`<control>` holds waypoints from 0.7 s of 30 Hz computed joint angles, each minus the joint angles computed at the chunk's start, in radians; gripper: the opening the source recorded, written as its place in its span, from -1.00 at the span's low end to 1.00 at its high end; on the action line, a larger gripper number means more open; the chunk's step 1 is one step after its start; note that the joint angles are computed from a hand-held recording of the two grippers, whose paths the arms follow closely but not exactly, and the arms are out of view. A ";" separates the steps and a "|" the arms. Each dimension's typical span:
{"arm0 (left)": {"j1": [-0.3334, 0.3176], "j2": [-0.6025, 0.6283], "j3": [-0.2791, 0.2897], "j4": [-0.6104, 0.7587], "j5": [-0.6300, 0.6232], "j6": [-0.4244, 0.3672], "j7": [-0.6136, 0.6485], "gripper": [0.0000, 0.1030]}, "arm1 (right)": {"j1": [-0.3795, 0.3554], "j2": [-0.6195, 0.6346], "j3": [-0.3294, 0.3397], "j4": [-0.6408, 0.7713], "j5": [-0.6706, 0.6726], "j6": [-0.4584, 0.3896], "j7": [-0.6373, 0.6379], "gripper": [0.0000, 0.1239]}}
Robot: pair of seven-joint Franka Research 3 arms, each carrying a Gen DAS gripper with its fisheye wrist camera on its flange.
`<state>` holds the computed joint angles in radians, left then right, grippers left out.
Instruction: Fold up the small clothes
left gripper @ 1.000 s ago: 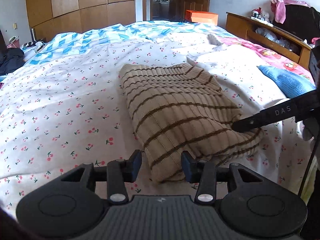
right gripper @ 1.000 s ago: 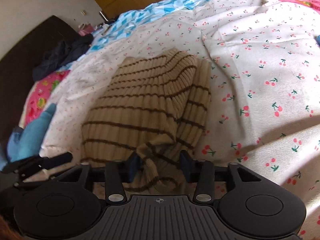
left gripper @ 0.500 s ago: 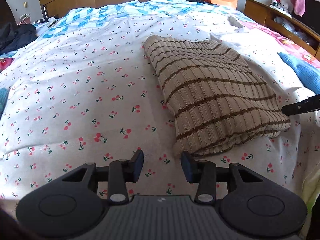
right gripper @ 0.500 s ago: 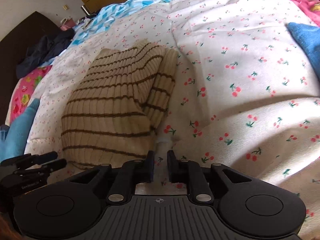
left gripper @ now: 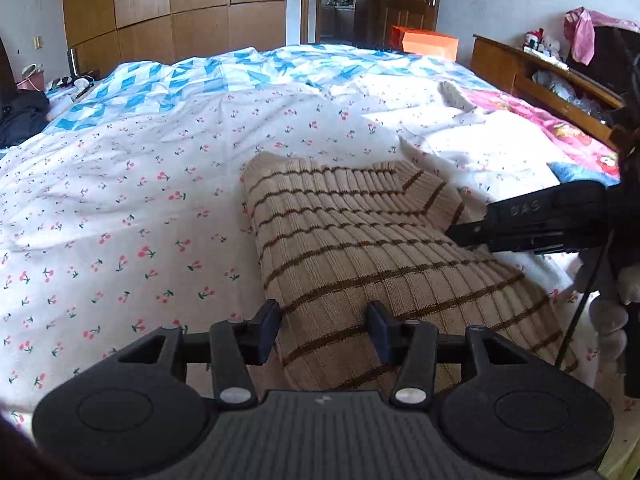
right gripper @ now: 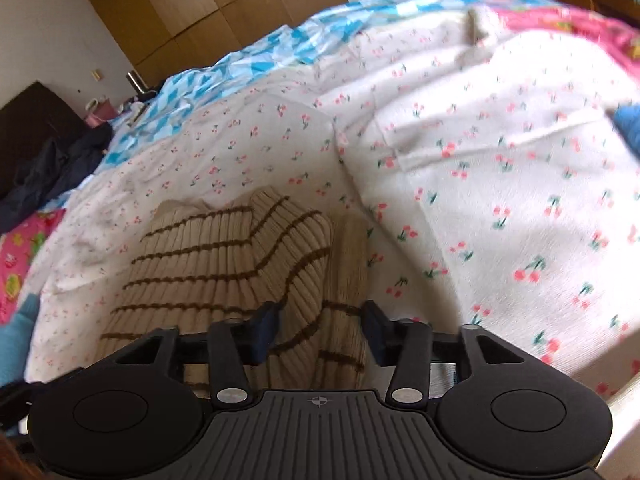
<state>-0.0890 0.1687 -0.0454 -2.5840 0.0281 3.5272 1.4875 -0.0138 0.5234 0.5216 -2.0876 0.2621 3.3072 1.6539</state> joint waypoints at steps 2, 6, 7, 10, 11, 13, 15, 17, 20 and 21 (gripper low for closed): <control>0.066 -0.014 -0.036 -0.018 0.101 0.015 -0.088 0.03 | -0.129 0.009 0.127 -0.060 0.010 0.075 -0.020 -0.73; 0.117 -0.010 -0.047 -0.018 0.208 0.024 -0.183 0.26 | -0.137 -0.058 0.099 -0.157 -0.046 0.136 0.091 -0.94; 0.132 0.008 -0.055 0.002 0.238 0.002 -0.215 0.33 | -0.149 -0.035 0.102 -0.139 -0.057 0.103 0.115 -0.94; 0.278 0.020 -0.139 0.033 0.451 -0.026 -0.432 0.38 | -0.046 -0.037 0.002 -0.111 -0.068 0.058 0.131 -0.91; 0.301 0.013 -0.143 0.029 0.505 -0.012 -0.483 0.38 | -0.022 -0.052 -0.020 -0.116 -0.075 0.061 0.129 -0.82; 0.252 -0.002 -0.098 0.014 0.466 0.009 -0.442 0.37 | -0.049 -0.060 0.002 -0.131 -0.096 0.069 0.148 -0.77; 0.219 -0.011 -0.067 0.010 0.434 0.014 -0.414 0.37 | -0.141 -0.054 0.084 -0.152 -0.125 0.078 0.197 -0.68; 0.255 -0.009 -0.080 0.020 0.505 0.031 -0.491 0.37 | -0.268 -0.037 0.198 -0.178 -0.182 0.106 0.255 -0.48; 0.348 0.015 -0.112 0.062 0.720 0.066 -0.701 0.38 | -0.435 0.018 0.342 -0.208 -0.302 0.162 0.322 0.13; 0.375 0.030 -0.119 0.082 0.794 0.079 -0.776 0.40 | -0.471 0.039 0.369 -0.211 -0.337 0.179 0.340 0.13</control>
